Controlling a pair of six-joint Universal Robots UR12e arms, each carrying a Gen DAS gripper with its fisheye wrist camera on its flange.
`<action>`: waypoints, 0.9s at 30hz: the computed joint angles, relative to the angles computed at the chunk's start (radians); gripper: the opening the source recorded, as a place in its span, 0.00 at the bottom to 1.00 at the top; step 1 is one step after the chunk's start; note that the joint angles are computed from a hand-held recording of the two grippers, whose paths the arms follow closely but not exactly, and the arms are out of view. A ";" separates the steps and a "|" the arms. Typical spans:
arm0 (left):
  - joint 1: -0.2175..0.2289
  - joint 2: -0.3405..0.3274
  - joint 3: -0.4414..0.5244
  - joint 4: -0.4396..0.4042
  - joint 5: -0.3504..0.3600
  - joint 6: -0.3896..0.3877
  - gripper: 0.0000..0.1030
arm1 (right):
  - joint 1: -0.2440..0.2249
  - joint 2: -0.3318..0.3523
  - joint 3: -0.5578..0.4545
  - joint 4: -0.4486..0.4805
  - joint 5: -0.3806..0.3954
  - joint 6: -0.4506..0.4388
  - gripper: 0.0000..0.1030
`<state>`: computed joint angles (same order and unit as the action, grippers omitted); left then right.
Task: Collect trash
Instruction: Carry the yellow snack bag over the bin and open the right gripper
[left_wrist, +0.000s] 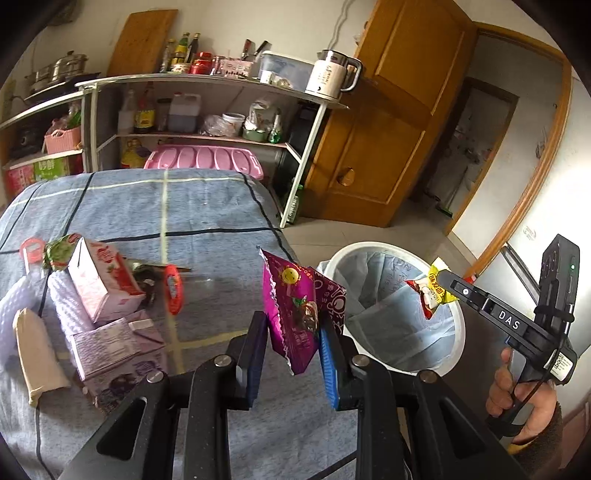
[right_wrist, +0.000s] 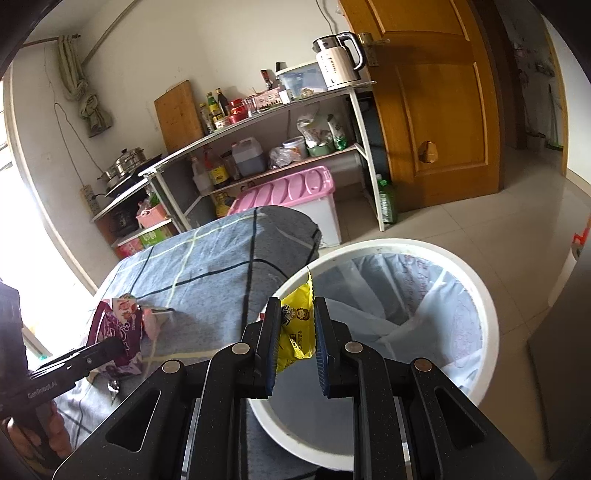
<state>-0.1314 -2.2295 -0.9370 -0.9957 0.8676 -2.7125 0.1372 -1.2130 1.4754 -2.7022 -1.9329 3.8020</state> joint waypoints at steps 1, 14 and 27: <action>-0.007 -0.006 0.011 -0.012 -0.002 0.015 0.27 | -0.003 -0.004 0.005 0.011 -0.006 0.003 0.17; -0.099 -0.078 0.123 -0.215 0.031 0.144 0.27 | -0.040 -0.026 0.046 0.145 -0.036 0.026 0.18; -0.114 -0.093 0.139 -0.235 0.058 0.136 0.53 | -0.043 -0.036 0.058 0.159 -0.025 0.031 0.45</action>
<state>-0.2451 -2.3230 -0.7976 -1.2308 0.9261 -2.5768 0.0944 -1.2487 1.5335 -2.5435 -1.9584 3.8330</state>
